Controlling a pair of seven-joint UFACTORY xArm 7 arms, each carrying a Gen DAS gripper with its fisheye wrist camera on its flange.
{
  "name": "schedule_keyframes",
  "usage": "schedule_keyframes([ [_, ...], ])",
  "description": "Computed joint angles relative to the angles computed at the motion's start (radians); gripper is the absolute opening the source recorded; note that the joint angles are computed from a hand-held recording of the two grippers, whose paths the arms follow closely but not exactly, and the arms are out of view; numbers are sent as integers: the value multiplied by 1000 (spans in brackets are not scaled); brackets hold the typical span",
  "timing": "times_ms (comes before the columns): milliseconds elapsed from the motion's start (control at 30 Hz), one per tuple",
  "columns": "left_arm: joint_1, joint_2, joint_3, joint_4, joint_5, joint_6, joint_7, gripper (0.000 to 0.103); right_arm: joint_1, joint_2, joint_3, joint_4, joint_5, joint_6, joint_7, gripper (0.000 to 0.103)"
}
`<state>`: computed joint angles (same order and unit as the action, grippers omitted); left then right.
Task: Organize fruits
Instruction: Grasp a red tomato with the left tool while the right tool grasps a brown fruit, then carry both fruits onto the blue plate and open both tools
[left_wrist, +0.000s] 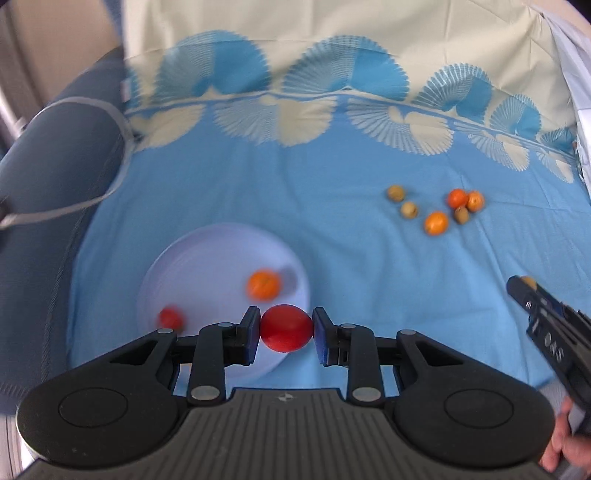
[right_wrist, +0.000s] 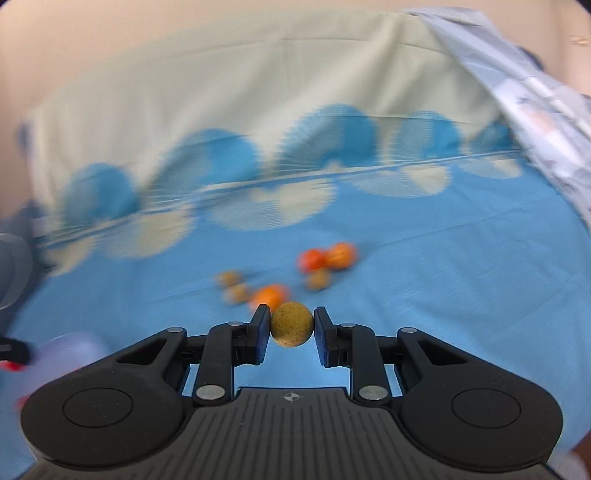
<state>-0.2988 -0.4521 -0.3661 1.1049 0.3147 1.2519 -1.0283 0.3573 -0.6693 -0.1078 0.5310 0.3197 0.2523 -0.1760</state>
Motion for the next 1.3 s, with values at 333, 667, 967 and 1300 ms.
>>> schedule_keyframes([
  [333,-3,-429,-74,-135,-120,217,-69,34,106,-421,87,-17,59,487,50,27],
  [667,54,-614,-145,-161,-224,273,-87,34,143,-559,171,-8,36,561,19,27],
  [967,92,-641,-166,-156,-255,254,-59,34,138,-623,176,-17,19,583,14,27],
  [1300,108,-662,-168,-166,-268,249,-38,34,140,-634,190,-22,16,580,14,27],
])
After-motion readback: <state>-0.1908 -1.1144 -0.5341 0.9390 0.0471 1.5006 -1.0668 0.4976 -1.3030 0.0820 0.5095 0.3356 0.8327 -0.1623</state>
